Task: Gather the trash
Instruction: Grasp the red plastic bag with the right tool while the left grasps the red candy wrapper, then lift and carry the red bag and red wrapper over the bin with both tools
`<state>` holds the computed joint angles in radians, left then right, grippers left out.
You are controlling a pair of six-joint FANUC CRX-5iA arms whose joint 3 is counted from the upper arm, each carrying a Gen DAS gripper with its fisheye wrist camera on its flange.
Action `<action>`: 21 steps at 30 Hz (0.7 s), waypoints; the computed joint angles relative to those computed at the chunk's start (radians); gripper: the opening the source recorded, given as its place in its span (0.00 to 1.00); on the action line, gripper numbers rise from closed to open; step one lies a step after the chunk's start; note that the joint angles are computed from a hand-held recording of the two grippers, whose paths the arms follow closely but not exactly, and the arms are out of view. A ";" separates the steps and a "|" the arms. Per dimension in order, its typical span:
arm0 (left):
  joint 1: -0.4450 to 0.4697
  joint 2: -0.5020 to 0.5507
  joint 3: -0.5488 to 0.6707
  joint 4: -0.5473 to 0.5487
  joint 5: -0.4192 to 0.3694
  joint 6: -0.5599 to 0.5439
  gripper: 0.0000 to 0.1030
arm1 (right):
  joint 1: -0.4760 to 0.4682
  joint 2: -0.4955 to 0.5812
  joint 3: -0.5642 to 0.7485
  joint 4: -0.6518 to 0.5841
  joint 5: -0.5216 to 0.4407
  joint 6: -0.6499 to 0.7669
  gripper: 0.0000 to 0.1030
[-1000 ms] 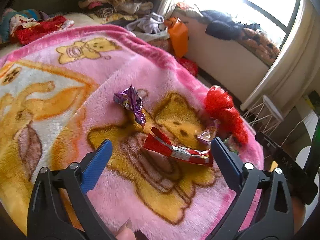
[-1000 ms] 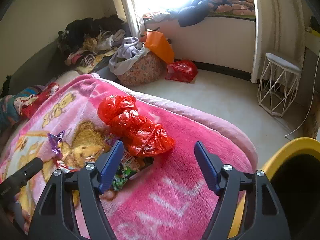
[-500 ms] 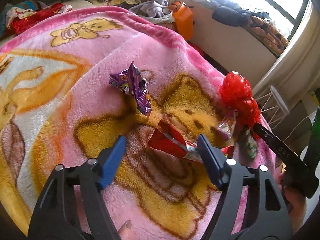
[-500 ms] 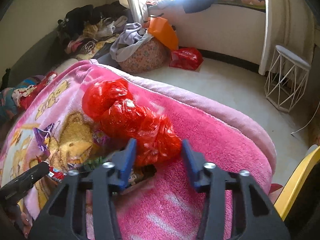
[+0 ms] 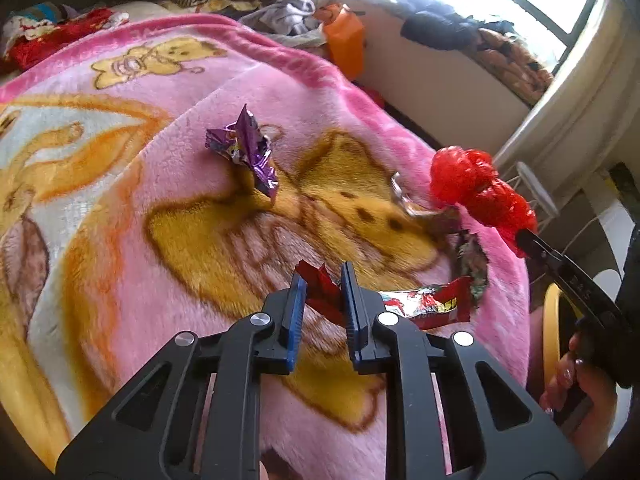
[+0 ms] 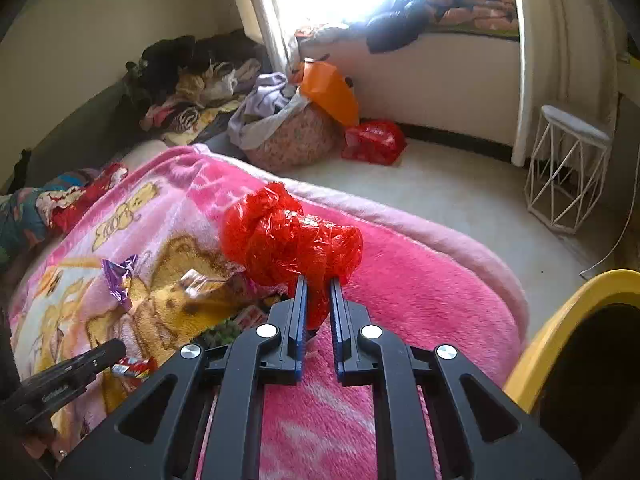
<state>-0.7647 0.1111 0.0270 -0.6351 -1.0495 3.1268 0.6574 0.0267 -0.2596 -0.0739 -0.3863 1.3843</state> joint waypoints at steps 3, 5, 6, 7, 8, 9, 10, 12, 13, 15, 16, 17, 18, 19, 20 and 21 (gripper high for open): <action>-0.035 -0.007 0.003 -0.037 -0.016 0.042 0.00 | -0.004 -0.033 -0.028 -0.006 0.023 0.004 0.09; -0.050 -0.013 0.003 -0.056 -0.019 0.061 0.00 | -0.005 -0.051 -0.041 -0.009 0.034 0.004 0.09; -0.061 -0.012 0.008 -0.069 -0.026 0.068 0.00 | -0.010 -0.065 -0.044 -0.032 0.034 0.025 0.09; -0.068 -0.012 0.011 -0.076 -0.031 0.068 0.00 | -0.009 -0.074 -0.052 -0.031 0.040 0.023 0.09; -0.074 -0.012 0.014 -0.081 -0.032 0.069 0.00 | -0.010 -0.086 -0.061 -0.034 0.047 0.028 0.09; -0.081 -0.013 0.018 -0.087 -0.036 0.071 0.00 | -0.007 -0.105 -0.086 -0.009 0.072 0.012 0.09; -0.092 -0.011 0.026 -0.096 -0.048 0.072 0.00 | 0.000 -0.121 -0.113 0.036 0.099 -0.027 0.09; -0.107 -0.008 0.038 -0.112 -0.064 0.072 0.00 | 0.004 -0.146 -0.140 0.059 0.123 -0.039 0.09; -0.116 -0.008 0.043 -0.119 -0.071 0.073 0.00 | 0.000 -0.158 -0.136 0.021 0.117 0.004 0.09; -0.131 -0.006 0.054 -0.131 -0.085 0.068 0.00 | -0.004 -0.176 -0.142 -0.006 0.115 0.043 0.09; -0.138 -0.004 0.059 -0.137 -0.092 0.064 0.00 | -0.003 -0.183 -0.147 -0.005 0.114 0.047 0.09; -0.146 -0.001 0.069 -0.145 -0.103 0.056 0.00 | -0.001 -0.187 -0.149 -0.005 0.113 0.048 0.09; -0.152 0.000 0.074 -0.150 -0.111 0.055 0.00 | -0.002 -0.197 -0.153 -0.014 0.107 0.057 0.09; -0.158 0.000 0.077 -0.156 -0.118 0.055 0.00 | 0.001 -0.205 -0.161 -0.007 0.109 0.050 0.09; -0.163 -0.001 0.081 -0.162 -0.125 0.057 0.00 | 0.002 -0.216 -0.166 -0.015 0.106 0.060 0.09; -0.169 -0.001 0.085 -0.167 -0.130 0.058 0.00 | 0.004 -0.223 -0.168 -0.021 0.104 0.067 0.09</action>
